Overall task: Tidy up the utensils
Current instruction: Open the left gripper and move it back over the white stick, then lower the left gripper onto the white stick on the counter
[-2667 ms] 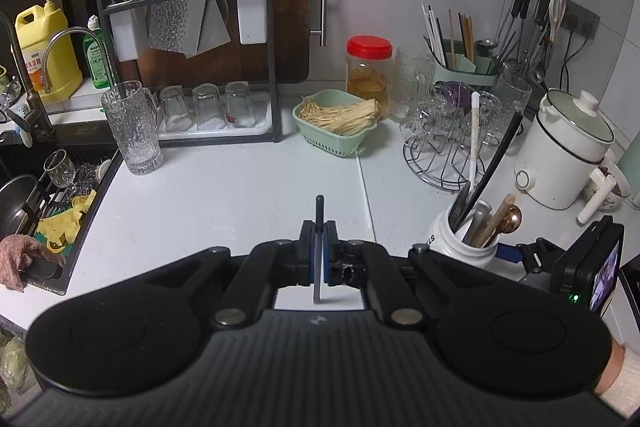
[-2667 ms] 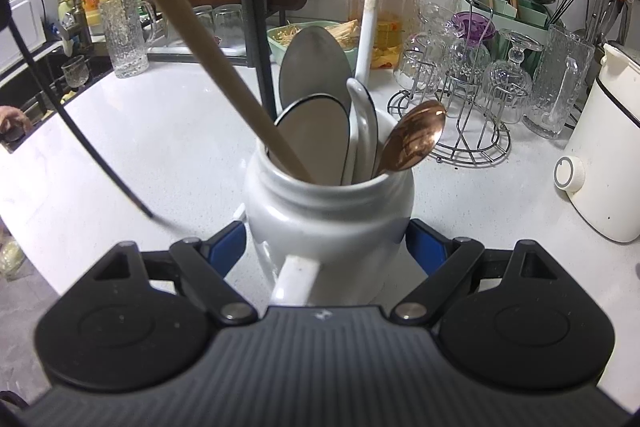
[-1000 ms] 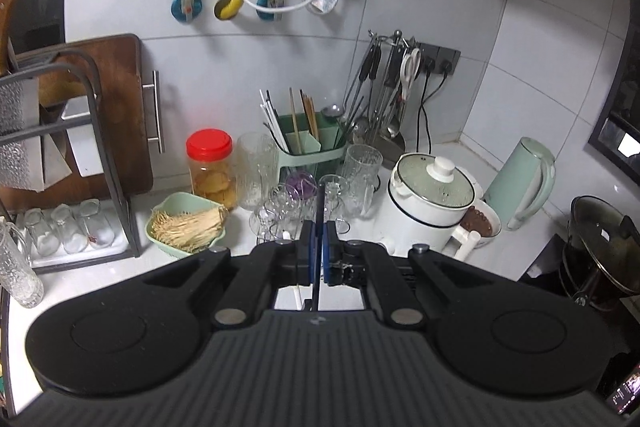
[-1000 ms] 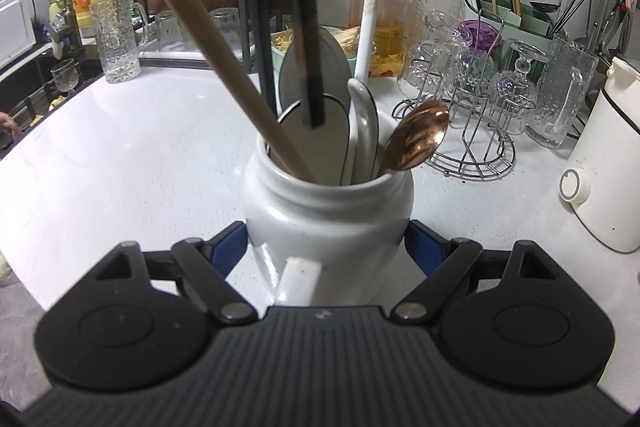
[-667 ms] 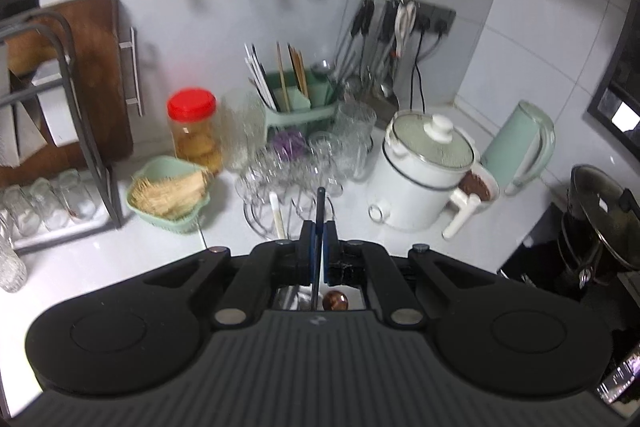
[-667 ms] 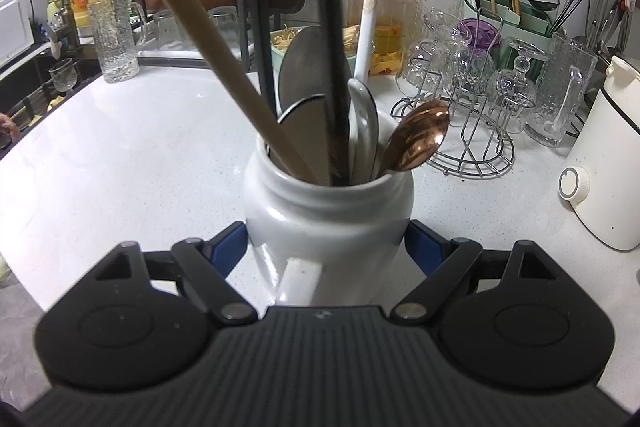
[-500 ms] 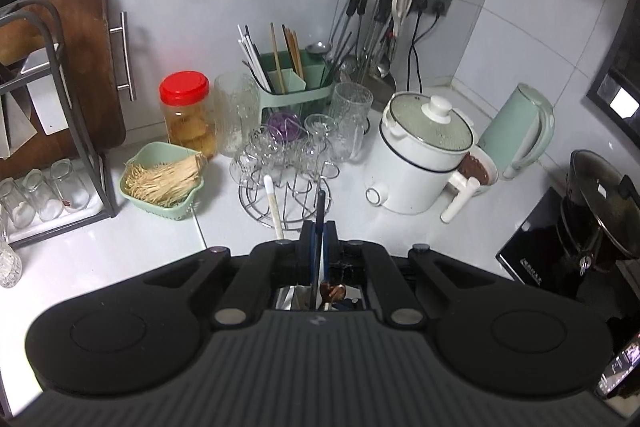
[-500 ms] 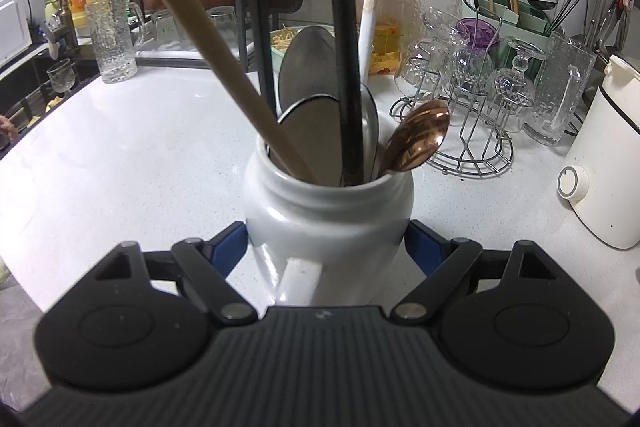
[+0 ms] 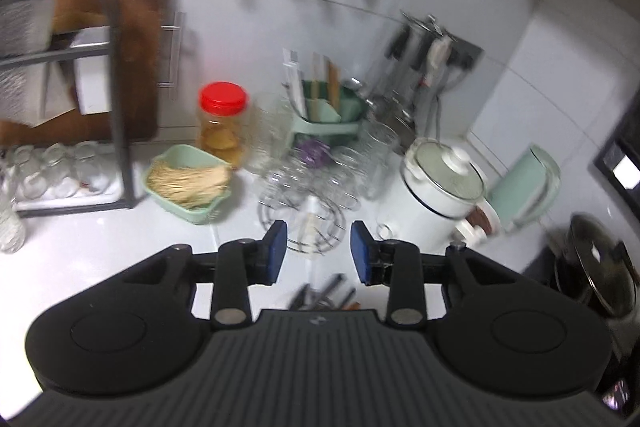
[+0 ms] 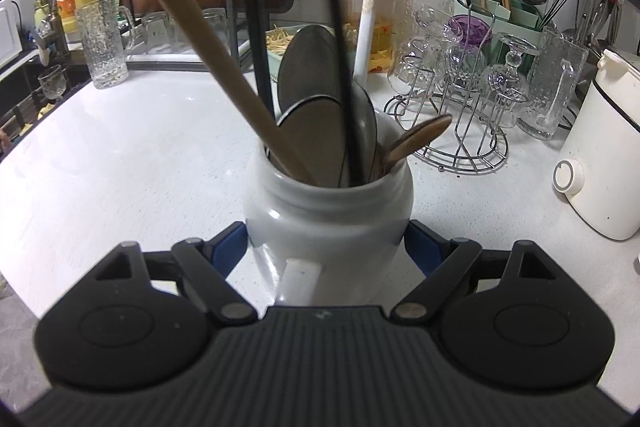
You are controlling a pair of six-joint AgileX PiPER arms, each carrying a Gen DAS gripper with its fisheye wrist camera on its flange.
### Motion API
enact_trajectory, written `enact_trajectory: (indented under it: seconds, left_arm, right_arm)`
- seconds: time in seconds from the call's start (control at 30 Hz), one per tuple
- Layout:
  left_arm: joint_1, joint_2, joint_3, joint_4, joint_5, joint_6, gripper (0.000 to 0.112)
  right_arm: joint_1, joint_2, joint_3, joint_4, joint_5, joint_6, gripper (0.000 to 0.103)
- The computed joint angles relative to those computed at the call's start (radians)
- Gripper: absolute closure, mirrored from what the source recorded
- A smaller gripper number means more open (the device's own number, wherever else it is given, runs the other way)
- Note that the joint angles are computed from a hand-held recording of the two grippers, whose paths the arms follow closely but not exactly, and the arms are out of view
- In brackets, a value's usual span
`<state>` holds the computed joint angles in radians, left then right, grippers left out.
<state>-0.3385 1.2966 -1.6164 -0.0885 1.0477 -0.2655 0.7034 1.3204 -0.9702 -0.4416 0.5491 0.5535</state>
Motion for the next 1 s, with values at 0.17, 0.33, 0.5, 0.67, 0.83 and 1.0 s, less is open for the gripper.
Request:
enact_trajectory:
  seconds: [0.17, 0.33, 0.5, 0.67, 0.83, 1.0]
  left_arm:
    - [0.095, -0.069, 0.168, -0.008, -0.080, -0.039, 0.072]
    - [0.187, -0.102, 0.348, -0.089, -0.145, 0.003, 0.072]
    - [0.212, -0.089, 0.507, -0.144, -0.227, 0.067, 0.072]
    - [0.202, -0.022, 0.619, -0.192, -0.332, 0.124, 0.073]
    - [0.167, 0.082, 0.655, -0.205, -0.422, 0.153, 0.073]
    - [0.125, 0.173, 0.652, -0.179, -0.493, 0.125, 0.074]
  right_arm:
    - [-0.005, 0.004, -0.008, 0.008, 0.009, -0.001, 0.016]
    - [0.001, 0.011, -0.021, -0.009, 0.034, 0.035, 0.016]
    - [0.001, 0.002, -0.020, -0.008, 0.052, 0.036, 0.016]
    - [-0.009, -0.034, 0.006, 0.000, 0.062, 0.022, 0.016]
    - [-0.023, -0.056, 0.014, 0.026, 0.082, -0.014, 0.016]
    - [-0.021, -0.058, 0.009, 0.026, 0.101, -0.011, 0.016]
